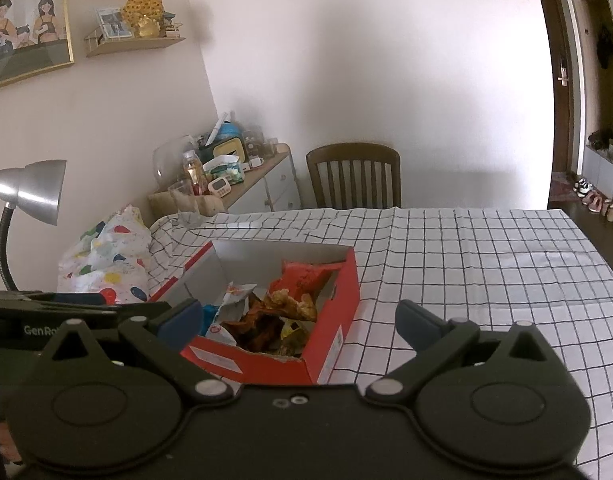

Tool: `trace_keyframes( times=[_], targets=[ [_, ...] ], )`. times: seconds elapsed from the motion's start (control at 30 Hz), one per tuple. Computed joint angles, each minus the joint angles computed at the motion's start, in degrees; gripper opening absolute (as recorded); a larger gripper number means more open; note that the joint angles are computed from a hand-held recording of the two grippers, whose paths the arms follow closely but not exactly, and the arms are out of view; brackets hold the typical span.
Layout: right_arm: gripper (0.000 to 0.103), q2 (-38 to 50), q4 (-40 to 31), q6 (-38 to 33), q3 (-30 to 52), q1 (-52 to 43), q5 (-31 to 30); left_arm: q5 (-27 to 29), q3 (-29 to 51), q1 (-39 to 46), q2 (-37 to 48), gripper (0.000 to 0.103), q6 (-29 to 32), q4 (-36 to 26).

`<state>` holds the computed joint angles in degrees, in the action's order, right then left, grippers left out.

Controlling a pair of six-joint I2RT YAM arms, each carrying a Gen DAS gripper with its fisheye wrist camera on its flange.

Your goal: Organize snacks

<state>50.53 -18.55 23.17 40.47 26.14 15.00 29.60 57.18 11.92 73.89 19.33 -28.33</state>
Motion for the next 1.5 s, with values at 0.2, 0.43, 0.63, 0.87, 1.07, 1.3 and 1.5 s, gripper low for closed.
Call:
trace_keyframes(
  times=[0.2,0.43,0.63,0.87,1.07,1.3,1.5],
  targets=[
    [0.103,0.2,0.3,-0.8,0.1,0.9,1.2,-0.3,-0.1,-0.5,0.0,0.103,-0.2,0.4],
    [0.103,0.4,0.4,-0.7,0.3,0.8,1.4,-0.2,0.1,-0.6,0.2,0.103,-0.4,0.9],
    [0.103,1.0,0.9,-0.6,0.4,0.7,1.8,-0.1,0.9,-0.4,1.2,0.103,-0.4,1.3],
    [0.103,2.3,2.0,-1.1,0.8,-0.2,1.8,-0.6,1.7,-0.6,2.6,0.103,-0.4,1.6],
    [0.103,5.1,3.4,-1.5,1.5,-0.7,1.4,-0.9,2.5,-0.9,4.0,0.103,-0.4,1.9],
    [0.103,8.6,5.0,-2.0,2.8,-0.8,2.6,-0.6,3.5,-0.7,6.4,0.103,-0.2,3.5],
    [0.103,11.7,5.8,-2.7,4.1,-0.7,4.5,-0.3,4.8,-0.3,8.2,0.103,0.1,4.0]
  ],
)
